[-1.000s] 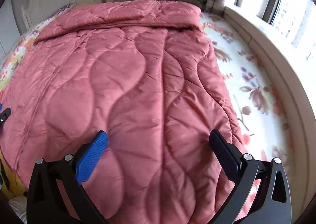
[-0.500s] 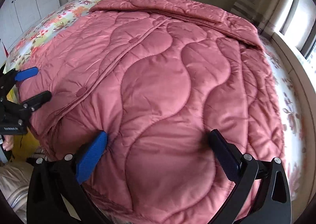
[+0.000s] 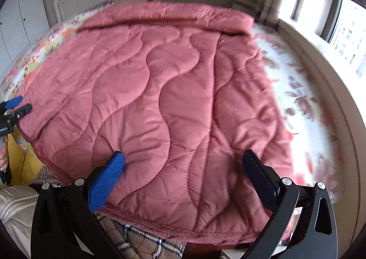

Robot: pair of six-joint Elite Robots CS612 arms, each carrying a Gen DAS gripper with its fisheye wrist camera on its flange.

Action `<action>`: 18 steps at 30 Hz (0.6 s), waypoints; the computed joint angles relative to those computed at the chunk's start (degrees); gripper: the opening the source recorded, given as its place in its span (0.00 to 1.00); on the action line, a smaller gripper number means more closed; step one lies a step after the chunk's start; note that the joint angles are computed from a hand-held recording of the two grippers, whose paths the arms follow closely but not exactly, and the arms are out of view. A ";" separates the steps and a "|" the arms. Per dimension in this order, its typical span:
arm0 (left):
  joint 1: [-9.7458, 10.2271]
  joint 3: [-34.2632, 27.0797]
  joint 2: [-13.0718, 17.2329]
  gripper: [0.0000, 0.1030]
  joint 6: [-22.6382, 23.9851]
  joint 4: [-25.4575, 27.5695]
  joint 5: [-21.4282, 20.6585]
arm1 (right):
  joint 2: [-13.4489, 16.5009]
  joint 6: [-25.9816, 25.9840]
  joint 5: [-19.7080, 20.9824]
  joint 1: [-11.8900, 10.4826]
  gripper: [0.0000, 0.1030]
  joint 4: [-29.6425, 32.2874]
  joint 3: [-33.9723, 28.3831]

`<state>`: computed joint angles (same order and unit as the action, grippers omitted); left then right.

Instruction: Fold large clothes

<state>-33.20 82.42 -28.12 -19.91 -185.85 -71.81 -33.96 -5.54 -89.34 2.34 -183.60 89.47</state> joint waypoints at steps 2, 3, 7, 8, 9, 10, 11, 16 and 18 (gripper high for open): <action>0.35 0.13 0.24 0.98 0.13 -1.07 -0.86 | 0.31 1.72 -1.54 -0.59 0.96 2.01 -0.17; 0.32 0.32 0.11 0.98 0.52 -1.01 -0.71 | 0.52 2.45 -0.98 -1.06 0.96 3.49 -0.43; 0.58 1.73 -0.87 0.98 -0.23 -2.96 -0.24 | -0.49 2.69 -0.02 -1.90 0.96 1.39 1.38; 0.85 2.27 -1.14 0.98 -1.32 -4.51 0.57 | -0.74 2.85 -0.83 -2.02 0.96 0.51 1.76; 1.16 2.45 -1.24 0.98 -2.20 -5.29 0.76 | -1.04 4.09 -1.38 -2.40 0.96 -0.75 2.34; 1.70 2.53 -1.36 0.98 -3.74 -5.77 0.62 | -1.26 5.78 -1.16 -2.97 0.96 -1.60 2.79; 2.49 2.45 -1.45 0.98 -6.18 -5.44 -0.20 | -1.46 7.84 -0.03 -3.78 0.96 -2.04 3.23; 5.22 0.40 -0.56 0.97 -11.25 -2.68 -7.06 | -0.89 13.14 5.36 -6.43 0.96 -1.71 3.81; 5.36 -0.31 0.02 0.97 -10.64 -2.92 -9.42 | -0.62 11.54 6.23 -6.20 0.96 -3.92 4.36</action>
<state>-27.84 82.11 -28.10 -30.54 -188.77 -81.22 -34.58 6.00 -83.11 -3.87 -187.52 93.83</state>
